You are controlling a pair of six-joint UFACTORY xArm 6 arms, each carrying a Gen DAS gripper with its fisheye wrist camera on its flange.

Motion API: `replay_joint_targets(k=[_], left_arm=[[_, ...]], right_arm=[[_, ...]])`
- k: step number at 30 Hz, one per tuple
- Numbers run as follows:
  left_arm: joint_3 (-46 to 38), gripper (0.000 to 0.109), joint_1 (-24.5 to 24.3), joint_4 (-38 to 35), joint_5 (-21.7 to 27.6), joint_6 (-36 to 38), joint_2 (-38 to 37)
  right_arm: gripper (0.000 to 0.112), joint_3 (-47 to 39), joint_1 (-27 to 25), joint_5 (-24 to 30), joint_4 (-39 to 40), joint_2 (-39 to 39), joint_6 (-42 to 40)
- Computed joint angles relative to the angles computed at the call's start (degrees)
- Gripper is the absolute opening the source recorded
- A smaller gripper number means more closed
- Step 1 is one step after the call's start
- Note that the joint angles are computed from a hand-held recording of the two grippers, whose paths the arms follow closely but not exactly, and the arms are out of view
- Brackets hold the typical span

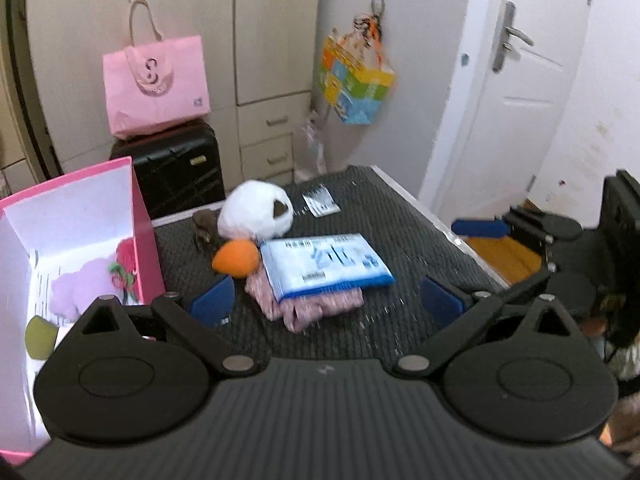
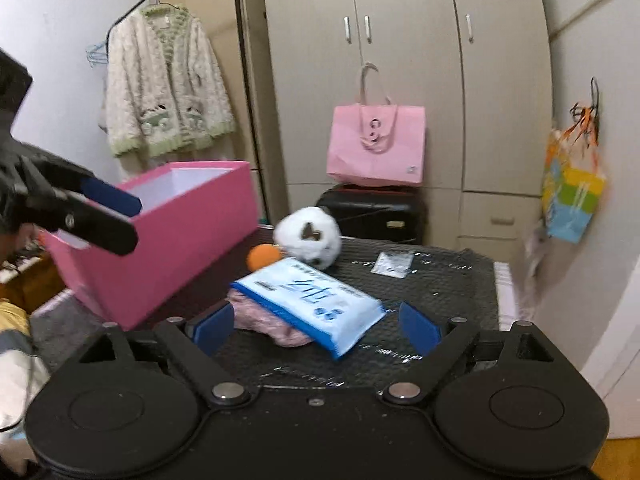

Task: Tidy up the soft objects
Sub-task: 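Move both tools back to the blue-and-white wet wipes pack, then close both tools on the edges of the wet wipes pack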

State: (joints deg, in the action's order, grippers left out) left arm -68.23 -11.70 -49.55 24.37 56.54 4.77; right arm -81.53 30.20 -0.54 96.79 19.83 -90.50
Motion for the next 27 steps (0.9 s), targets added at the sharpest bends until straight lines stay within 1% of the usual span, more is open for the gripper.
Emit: replay_joint_targets(k=[2,3,6,7,8,9,11,12,13,15,16,17,20,22,23,25,27], left_arm=[[-0.9,0.099,-1.3,-1.3,-3.7,-2.7,1.7],[-1.7,0.099,-1.5,-1.4,-4.1,-4.1,2.5],[-4.6,0.098,-1.5,-4.1,-2.6,-5.4,5.3],[-5.4,0.098,-1.7,-4.7,-2.8,-5.8,6.4],[-6.0,0.098,-2.1,-4.7,-3.6,-6.3,7.4],[-6.6,0.098,-2.6,-4.3,-5.1,-6.7,8.5],[-7.4,0.097,-3.8,-4.7,-8.6,-5.8,10.6],[-7.8,0.095,-4.6,-4.7,-11.3,-5.5,11.8],[-8.3,0.092,-5.1,-4.1,-12.9,-5.8,12.8],[-9.1,0.08,-5.6,-1.4,-15.7,-8.5,14.6],[-9.6,0.08,-5.7,0.1,-17.1,-10.1,15.6],[-10.4,0.08,-5.5,1.5,-17.1,-11.5,16.5],[-12.8,0.078,-4.3,6.1,-14.8,-18.2,18.9],[-14.1,0.075,-3.8,9.3,-13.5,-21.9,20.5],[-14.4,0.072,-3.7,10.7,-13.0,-23.3,21.0],[-15.6,0.071,-3.3,12.2,-10.6,-24.8,22.2],[-16.3,0.071,-3.2,12.7,-9.5,-25.6,23.1]], right_arm=[[0.092,-0.5,-0.9,2.6,-5.4,1.1,6.5],[0.092,-0.7,-1.3,3.4,-6.2,1.3,7.7],[0.092,-2.3,-1.7,4.5,-5.2,2.6,7.2],[0.092,-2.7,-1.8,4.9,-5.4,3.0,7.6],[0.092,-3.2,-2.2,5.7,-6.8,3.7,9.7],[0.092,-3.5,-2.4,6.4,-9.2,4.2,13.0],[0.092,-4.3,-3.8,9.5,-16.4,5.6,24.1],[0.092,-5.0,-4.5,11.4,-18.6,6.4,28.1],[0.092,-5.7,-5.3,13.7,-20.9,7.2,32.6],[0.092,-8.0,-6.5,17.1,-21.8,9.4,38.4],[0.092,-8.9,-6.8,18.1,-21.3,10.3,39.7],[0.092,-9.8,-6.9,18.2,-21.4,11.3,40.9],[0.091,-11.3,-6.2,16.7,-20.0,13.2,40.9],[0.091,-11.9,-5.9,16.3,-17.8,13.8,39.7],[0.09,-11.9,-5.8,16.1,-17.5,13.9,39.7],[0.088,-11.5,-5.8,15.8,-15.9,13.7,39.0],[0.084,-11.4,-6.1,15.9,-15.1,13.6,39.3]])
